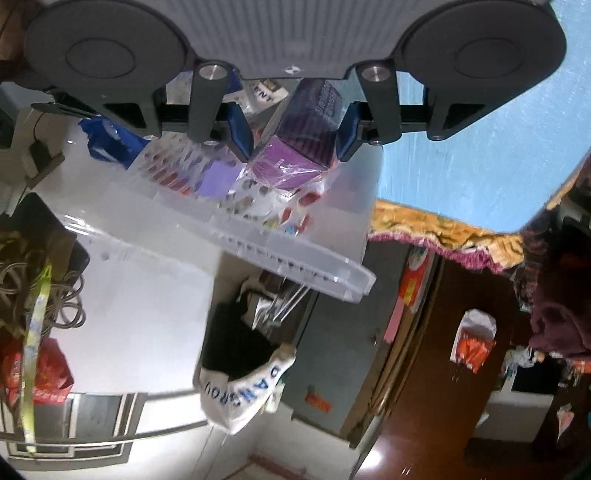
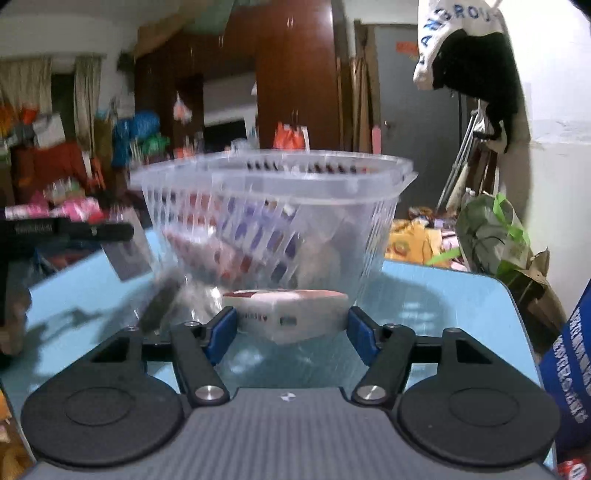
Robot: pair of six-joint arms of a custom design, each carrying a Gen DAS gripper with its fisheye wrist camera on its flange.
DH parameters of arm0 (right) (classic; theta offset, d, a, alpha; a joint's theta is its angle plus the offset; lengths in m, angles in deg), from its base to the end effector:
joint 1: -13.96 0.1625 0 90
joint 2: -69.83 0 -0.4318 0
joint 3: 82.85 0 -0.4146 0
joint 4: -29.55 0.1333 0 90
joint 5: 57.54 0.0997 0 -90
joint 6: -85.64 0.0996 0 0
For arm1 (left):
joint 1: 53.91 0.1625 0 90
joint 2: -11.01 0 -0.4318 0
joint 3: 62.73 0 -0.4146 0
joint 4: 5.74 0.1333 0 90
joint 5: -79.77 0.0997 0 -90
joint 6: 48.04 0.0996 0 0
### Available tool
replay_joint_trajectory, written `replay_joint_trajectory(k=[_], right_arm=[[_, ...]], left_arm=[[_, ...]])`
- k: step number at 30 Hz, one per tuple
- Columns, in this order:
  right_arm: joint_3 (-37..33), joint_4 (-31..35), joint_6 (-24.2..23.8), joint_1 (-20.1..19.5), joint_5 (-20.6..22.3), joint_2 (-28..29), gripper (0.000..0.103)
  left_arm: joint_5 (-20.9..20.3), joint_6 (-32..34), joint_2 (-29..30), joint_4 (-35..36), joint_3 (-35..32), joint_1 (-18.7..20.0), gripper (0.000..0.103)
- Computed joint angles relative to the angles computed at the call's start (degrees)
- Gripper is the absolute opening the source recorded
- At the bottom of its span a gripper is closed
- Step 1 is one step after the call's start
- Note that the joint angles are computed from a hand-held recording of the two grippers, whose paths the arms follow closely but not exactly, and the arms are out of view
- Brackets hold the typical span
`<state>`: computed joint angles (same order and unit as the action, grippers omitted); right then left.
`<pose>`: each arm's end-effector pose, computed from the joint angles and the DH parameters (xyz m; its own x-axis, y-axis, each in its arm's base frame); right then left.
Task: Organize objects
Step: 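Grasp the purple box with the left tool while the right grasps a white tube pack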
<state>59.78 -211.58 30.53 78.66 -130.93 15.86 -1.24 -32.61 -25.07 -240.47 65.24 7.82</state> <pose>-0.0223 -0.4257 0.1415 -0.7195 -0.2396 0.6518 -0.6865 0.3870 -0.6156 -0.0934 -0.4879 0.0225 -0.8193 0.4868 -0.3030 0.5229 0.4175 -0.7431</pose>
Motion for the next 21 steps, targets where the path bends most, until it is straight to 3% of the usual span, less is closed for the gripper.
replay_joint_trajectory(k=[12, 21], right_arm=[[-0.4, 0.1, 0.1, -0.5, 2.5, 0.2, 0.065], [2.1, -14.5, -1.4, -6.0, 16.2, 6.0, 0.064]], left_arm=[[-0.9, 0.5, 0.7, -1.9, -0.5, 0.0, 0.053], [-2.2, 2.1, 1.5, -6.0, -0.1, 0.2, 0.053]])
